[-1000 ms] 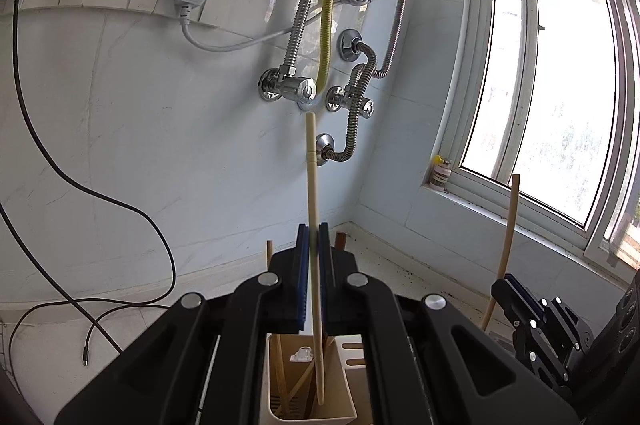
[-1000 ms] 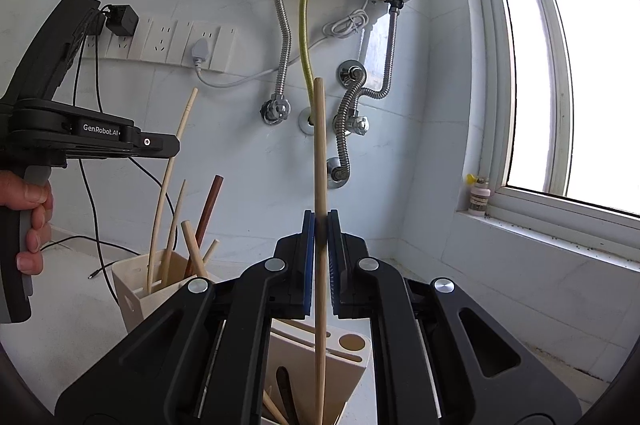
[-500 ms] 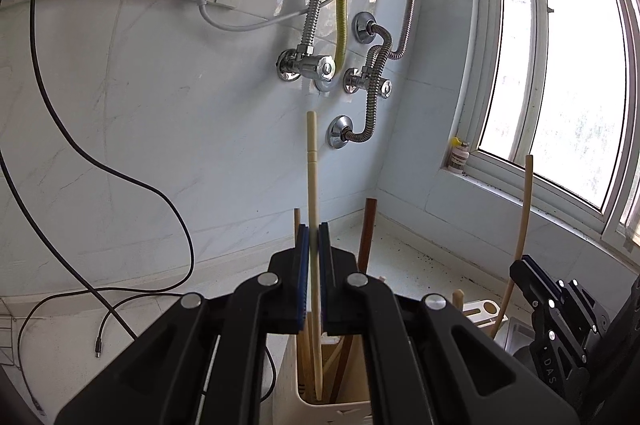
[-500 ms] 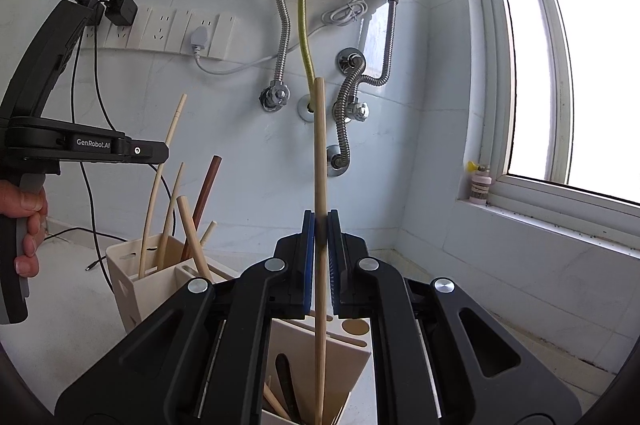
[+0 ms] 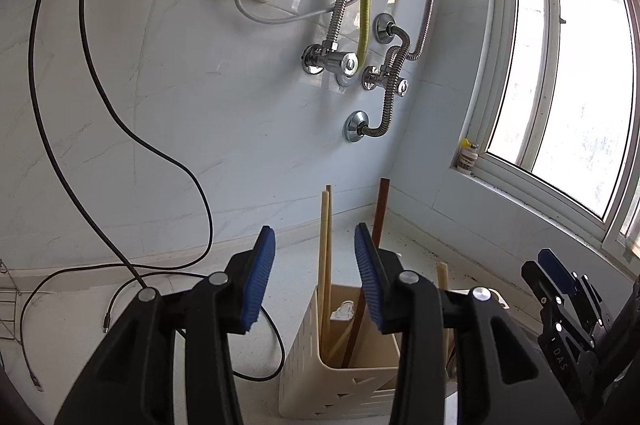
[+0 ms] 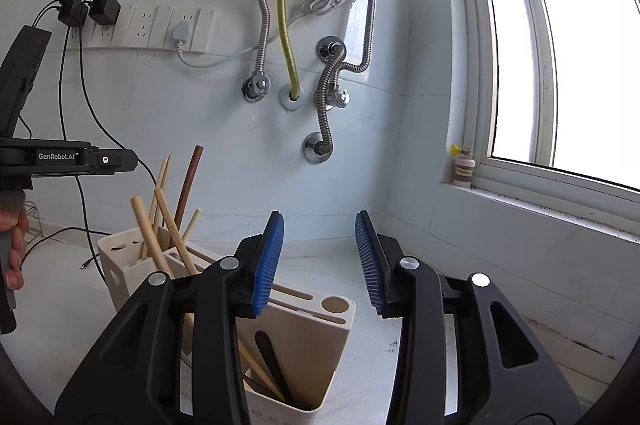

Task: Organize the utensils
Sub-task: 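Open the left gripper to release its chopstick while the right opens too, then move both open grippers back toward the dark brown chopsticks on the counter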

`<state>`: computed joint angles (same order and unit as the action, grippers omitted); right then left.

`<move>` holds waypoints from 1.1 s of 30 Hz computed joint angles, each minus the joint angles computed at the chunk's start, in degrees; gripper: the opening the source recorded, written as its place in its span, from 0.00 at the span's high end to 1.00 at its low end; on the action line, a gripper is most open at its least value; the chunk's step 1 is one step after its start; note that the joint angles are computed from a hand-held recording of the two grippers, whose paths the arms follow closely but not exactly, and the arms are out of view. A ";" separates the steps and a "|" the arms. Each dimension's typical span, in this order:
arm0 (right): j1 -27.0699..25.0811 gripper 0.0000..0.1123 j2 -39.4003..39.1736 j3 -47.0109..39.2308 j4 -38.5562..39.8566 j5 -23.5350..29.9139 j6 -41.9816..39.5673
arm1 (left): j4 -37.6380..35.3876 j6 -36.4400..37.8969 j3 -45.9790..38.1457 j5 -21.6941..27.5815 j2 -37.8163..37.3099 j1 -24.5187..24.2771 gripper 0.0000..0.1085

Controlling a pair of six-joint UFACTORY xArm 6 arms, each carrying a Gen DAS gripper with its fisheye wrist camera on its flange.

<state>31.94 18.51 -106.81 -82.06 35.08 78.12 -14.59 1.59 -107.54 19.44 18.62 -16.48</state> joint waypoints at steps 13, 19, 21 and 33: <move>2.21 0.53 -5.30 6.07 3.09 5.09 -0.90 | 1.49 -1.31 12.52 -4.24 -10.27 2.63 0.36; 3.53 0.38 -6.52 6.82 4.28 5.00 -1.44 | 6.94 -5.36 19.82 -5.13 -16.96 5.11 0.22; 3.93 0.34 -6.47 6.39 5.90 4.44 -2.65 | 7.69 -5.15 22.74 -5.32 -19.57 6.07 0.19; 6.79 0.16 -4.35 2.97 15.25 0.76 -8.35 | 16.61 -13.92 37.26 0.22 -33.92 16.41 0.10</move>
<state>38.73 14.17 -103.85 -66.82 35.84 69.76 2.02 -12.33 -70.27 19.66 -15.30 -0.07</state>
